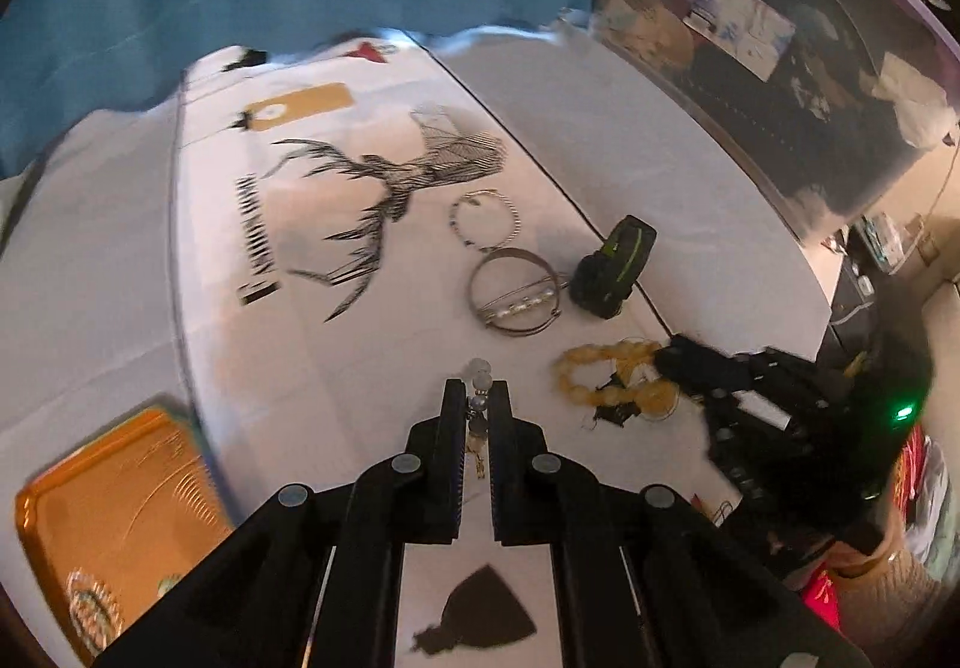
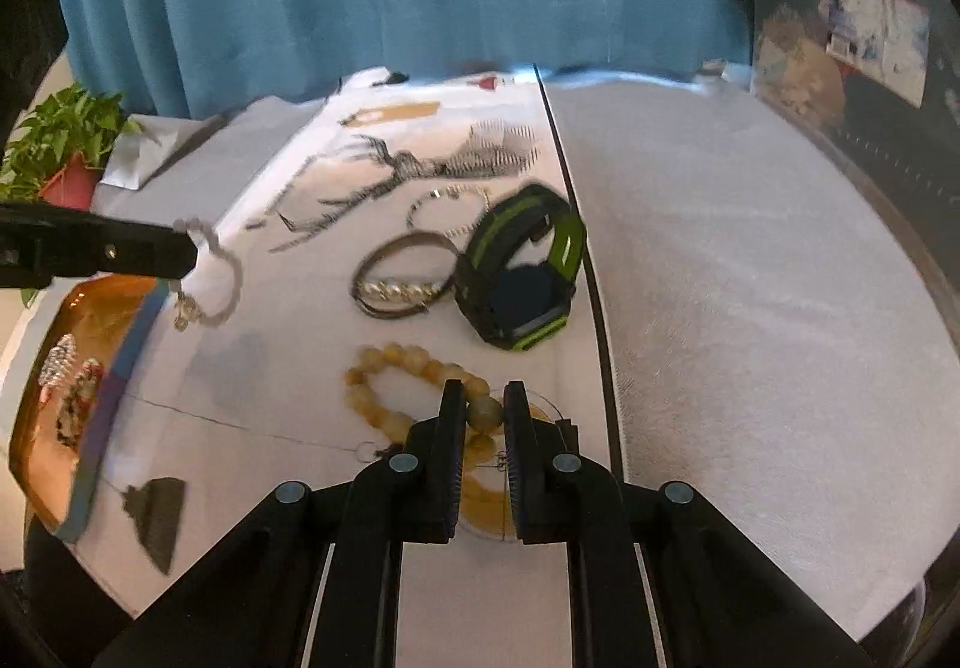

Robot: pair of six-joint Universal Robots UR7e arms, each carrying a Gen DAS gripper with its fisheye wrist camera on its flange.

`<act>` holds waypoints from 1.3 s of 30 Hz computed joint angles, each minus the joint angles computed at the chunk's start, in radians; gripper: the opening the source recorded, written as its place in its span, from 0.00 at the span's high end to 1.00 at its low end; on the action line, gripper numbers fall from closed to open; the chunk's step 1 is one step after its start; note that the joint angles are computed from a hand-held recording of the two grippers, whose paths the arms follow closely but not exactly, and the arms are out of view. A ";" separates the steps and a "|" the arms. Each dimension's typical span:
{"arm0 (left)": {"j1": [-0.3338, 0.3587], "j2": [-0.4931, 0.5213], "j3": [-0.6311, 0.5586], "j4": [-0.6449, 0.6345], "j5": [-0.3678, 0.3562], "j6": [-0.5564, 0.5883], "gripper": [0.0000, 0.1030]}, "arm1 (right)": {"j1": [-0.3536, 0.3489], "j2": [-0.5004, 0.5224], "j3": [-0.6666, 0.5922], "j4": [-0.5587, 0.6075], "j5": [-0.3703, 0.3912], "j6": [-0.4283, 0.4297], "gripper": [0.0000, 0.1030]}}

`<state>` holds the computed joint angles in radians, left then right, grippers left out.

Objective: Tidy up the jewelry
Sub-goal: 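Carry both held pieces over the copper tray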

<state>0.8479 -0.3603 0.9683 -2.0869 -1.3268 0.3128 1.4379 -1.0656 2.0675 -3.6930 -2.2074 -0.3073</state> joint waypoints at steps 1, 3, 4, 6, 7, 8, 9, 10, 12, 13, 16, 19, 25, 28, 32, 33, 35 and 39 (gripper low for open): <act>-0.001 -0.022 0.032 -0.021 0.013 -0.006 0.95 | 0.011 -0.006 0.004 -0.006 -0.008 -0.006 0.87; -0.005 -0.061 0.086 -0.060 0.038 -0.013 0.95 | 0.042 -0.017 0.012 -0.029 -0.035 -0.019 0.87; -0.010 -0.093 0.130 -0.094 0.063 -0.022 0.95 | 0.051 -0.021 0.015 -0.036 -0.042 -0.022 0.87; -0.014 -0.134 0.182 -0.133 0.083 -0.032 0.95 | 0.077 -0.030 0.024 -0.057 -0.068 -0.027 0.87; -0.019 -0.166 0.226 -0.166 0.102 -0.044 0.95 | 0.090 -0.036 0.029 -0.061 -0.081 -0.025 0.87; -0.021 -0.185 0.250 -0.184 0.114 -0.051 0.95 | 0.101 -0.041 0.033 -0.060 -0.091 -0.018 0.87; -0.024 -0.210 0.281 -0.204 0.125 -0.060 0.95 | 0.113 -0.050 0.042 -0.056 -0.098 -0.005 0.87; -0.026 -0.226 0.300 -0.216 0.130 -0.065 0.95 | 0.122 -0.054 0.047 -0.056 -0.106 0.001 0.87; -0.029 -0.272 0.355 -0.249 0.148 -0.075 0.95 | 0.146 -0.064 0.063 -0.064 -0.128 0.006 0.87; -0.033 -0.300 0.390 -0.273 0.161 -0.077 0.95 | 0.156 -0.067 0.070 -0.068 -0.136 0.010 0.87; -0.038 -0.372 0.479 -0.324 0.189 -0.082 0.95 | 0.194 -0.074 0.091 -0.076 -0.164 0.020 0.87; -0.044 -0.434 0.559 -0.358 0.222 -0.087 0.95 | 0.229 -0.073 0.110 -0.074 -0.188 0.032 0.87; -0.051 -0.558 0.724 -0.426 0.284 -0.114 0.95 | 0.317 -0.047 0.147 -0.100 -0.256 0.041 0.87; -0.049 -0.610 0.788 -0.441 0.308 -0.127 0.95 | 0.361 -0.030 0.166 -0.108 -0.283 0.056 0.87; -0.041 -0.685 0.868 -0.468 0.335 -0.140 0.95 | 0.418 0.001 0.186 -0.107 -0.313 0.081 0.87; -0.039 -0.697 0.880 -0.471 0.339 -0.141 0.95 | 0.436 0.011 0.191 -0.104 -0.322 0.089 0.87; -0.035 -0.729 0.913 -0.485 0.352 -0.145 0.95 | 0.460 0.027 0.198 -0.104 -0.331 0.105 0.87; -0.031 -0.774 0.960 -0.505 0.374 -0.151 0.95 | 0.513 0.061 0.209 -0.105 -0.346 0.135 0.87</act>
<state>0.8169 -1.1341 1.9283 -2.5917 -0.9529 0.1614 1.9513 -1.0046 2.2765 -3.7975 -2.5533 -0.1726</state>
